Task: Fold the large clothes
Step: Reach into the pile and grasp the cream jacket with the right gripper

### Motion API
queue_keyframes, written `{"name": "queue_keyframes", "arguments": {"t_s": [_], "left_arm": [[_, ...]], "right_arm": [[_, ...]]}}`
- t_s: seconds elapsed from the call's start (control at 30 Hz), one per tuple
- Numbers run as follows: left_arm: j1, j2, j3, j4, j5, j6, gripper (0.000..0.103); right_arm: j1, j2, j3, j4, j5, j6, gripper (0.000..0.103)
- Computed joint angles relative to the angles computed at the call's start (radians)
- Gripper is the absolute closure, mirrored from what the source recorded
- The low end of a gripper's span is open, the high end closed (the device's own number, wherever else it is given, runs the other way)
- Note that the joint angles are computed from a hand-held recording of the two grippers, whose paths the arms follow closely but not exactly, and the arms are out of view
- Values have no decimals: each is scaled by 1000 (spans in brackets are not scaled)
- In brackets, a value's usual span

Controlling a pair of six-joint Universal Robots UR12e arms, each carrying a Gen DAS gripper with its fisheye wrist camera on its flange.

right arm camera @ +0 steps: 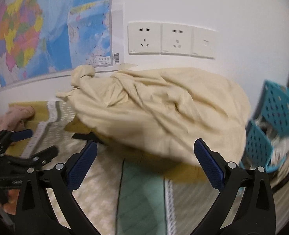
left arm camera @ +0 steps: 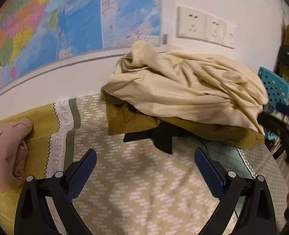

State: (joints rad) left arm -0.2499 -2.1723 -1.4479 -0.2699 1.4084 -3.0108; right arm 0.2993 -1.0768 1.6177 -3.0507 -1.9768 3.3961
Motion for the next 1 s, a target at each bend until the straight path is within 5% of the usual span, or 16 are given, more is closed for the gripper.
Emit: {"name": "queue_keyframes", "arguments": {"t_s": [0.2,0.43,0.5,0.53,0.57,0.63,0.8,0.83,0.9,0.93,1.0], "left_arm": [[11,-49,82,-52,-12,-39,7],[6,-87,144,-107,-2,-52,7],[4,-95,155,-115,5,-48,7],[3,-99,161,-118,3,-47,7],[3,-103,167,-119,0,-46,7],[3,-111,176,-118,-1,-41,7],[3,-132,205,-112,-12,-49,7],[1,-142,220,-116,-2,-53,7],[2,-163,257,-142,8,-72,7],[4,-169,265,-149,6,-83,7],[7,-181,287,-161,5,-106,7]], "right_arm": [[-45,90,-187,167,52,-97,6],[-43,206,-381,357,-1,-362,9],[-56,201,-380,355,69,-371,35],[-60,192,-377,362,95,-370,70],[-61,186,-377,369,79,-375,93],[-66,162,-351,334,89,-372,94],[-124,35,-190,137,248,-210,93],[-129,25,-182,149,256,-203,85],[-128,9,-159,186,260,-234,52],[-116,12,-158,193,223,-276,26],[-88,41,-183,187,140,-385,20]]}}
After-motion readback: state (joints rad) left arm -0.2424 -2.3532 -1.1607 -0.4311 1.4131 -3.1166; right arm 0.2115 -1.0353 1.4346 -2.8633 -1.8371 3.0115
